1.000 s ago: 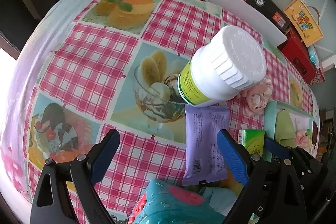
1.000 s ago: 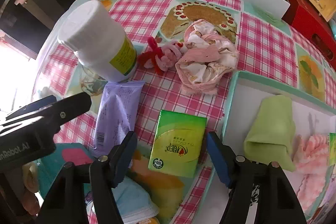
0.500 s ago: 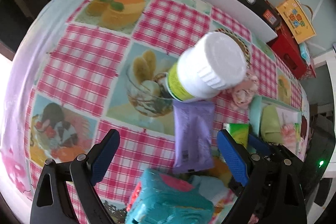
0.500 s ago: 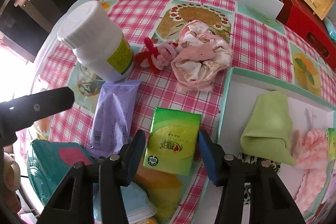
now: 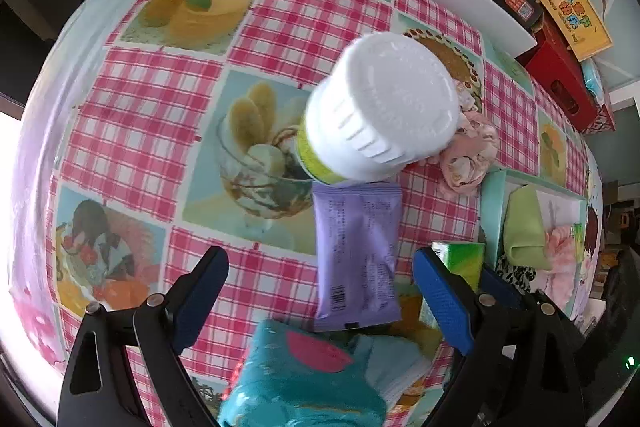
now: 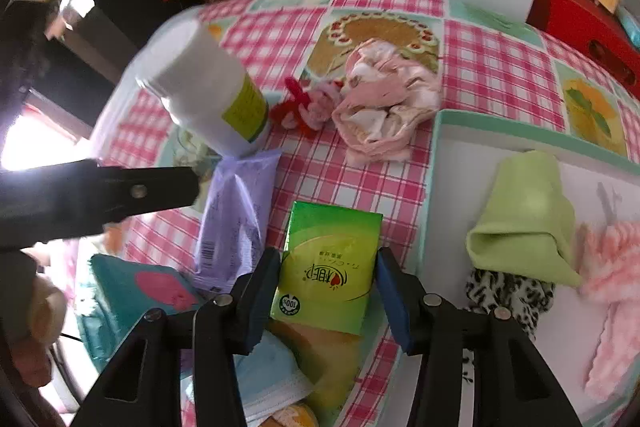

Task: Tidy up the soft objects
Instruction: 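Grasp purple packet with left tool while right tool lifts green tissue pack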

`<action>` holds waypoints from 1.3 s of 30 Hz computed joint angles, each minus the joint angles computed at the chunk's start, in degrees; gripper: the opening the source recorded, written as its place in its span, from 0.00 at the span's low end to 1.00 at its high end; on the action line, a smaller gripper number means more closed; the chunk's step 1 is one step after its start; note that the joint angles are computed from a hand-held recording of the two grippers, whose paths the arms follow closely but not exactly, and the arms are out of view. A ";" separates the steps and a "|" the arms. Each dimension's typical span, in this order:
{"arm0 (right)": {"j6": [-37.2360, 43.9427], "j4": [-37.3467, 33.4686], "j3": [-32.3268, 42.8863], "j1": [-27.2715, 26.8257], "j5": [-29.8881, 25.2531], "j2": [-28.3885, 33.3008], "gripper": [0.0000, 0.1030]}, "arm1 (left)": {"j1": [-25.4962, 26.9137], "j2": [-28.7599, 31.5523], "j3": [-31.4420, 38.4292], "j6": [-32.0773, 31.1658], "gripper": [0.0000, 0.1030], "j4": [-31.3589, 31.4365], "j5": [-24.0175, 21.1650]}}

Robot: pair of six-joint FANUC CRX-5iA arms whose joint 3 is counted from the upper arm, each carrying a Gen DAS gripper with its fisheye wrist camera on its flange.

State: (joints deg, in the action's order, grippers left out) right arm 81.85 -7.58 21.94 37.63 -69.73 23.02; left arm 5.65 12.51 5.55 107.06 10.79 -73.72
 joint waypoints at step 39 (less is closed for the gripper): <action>-3.07 -7.91 -9.29 -14.08 9.70 -15.06 0.50 | -11.52 19.84 23.62 9.02 0.53 -9.21 -14.29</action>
State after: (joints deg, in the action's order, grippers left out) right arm 78.78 -15.49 12.65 23.55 -60.03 7.96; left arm -5.87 32.35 29.17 116.08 1.58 -88.01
